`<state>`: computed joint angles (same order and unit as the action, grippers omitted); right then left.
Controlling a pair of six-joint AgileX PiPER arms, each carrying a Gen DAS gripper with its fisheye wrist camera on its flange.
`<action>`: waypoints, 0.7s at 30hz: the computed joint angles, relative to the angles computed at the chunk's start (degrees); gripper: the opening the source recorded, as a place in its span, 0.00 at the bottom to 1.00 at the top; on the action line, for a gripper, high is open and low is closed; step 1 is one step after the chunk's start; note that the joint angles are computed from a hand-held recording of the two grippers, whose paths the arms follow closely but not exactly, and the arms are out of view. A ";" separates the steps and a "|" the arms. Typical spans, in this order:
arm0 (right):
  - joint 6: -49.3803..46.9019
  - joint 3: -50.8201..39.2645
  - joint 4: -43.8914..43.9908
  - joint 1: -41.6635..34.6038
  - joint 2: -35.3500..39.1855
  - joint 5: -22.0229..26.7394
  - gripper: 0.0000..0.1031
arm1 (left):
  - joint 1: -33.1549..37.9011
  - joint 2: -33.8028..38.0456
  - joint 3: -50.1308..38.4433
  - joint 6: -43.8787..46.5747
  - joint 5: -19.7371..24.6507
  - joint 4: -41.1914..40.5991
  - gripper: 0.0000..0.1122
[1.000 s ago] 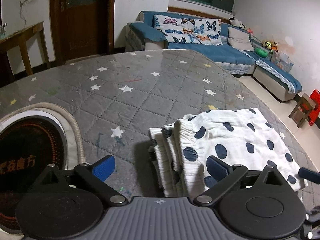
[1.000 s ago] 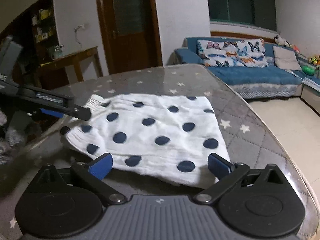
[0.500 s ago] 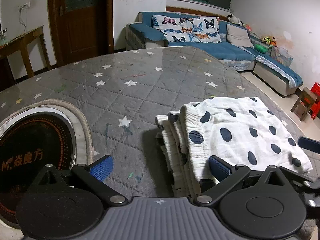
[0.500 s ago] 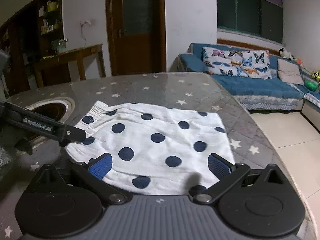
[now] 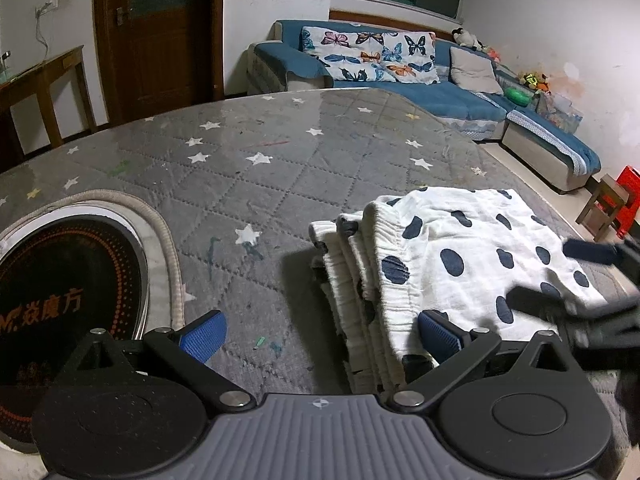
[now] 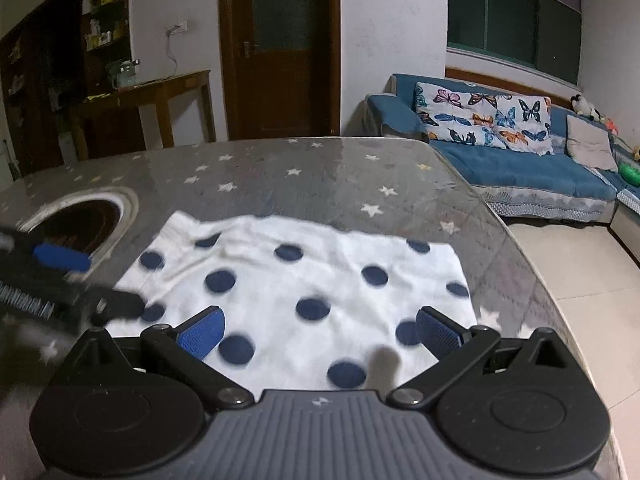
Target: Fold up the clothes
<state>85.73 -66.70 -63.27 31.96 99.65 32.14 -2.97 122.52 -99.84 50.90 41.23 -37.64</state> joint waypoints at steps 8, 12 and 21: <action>-9.28 -9.60 9.07 -5.70 6.56 -2.39 0.98 | 0.89 -0.09 0.05 2.58 0.93 -2.74 0.92; -13.47 -13.82 13.24 -7.15 10.04 -2.07 0.94 | 1.20 -0.08 -0.31 2.23 1.69 -2.64 0.92; -14.83 -15.69 13.77 -7.46 10.96 -1.80 0.90 | 1.74 -0.68 -0.18 2.06 2.22 -2.30 0.92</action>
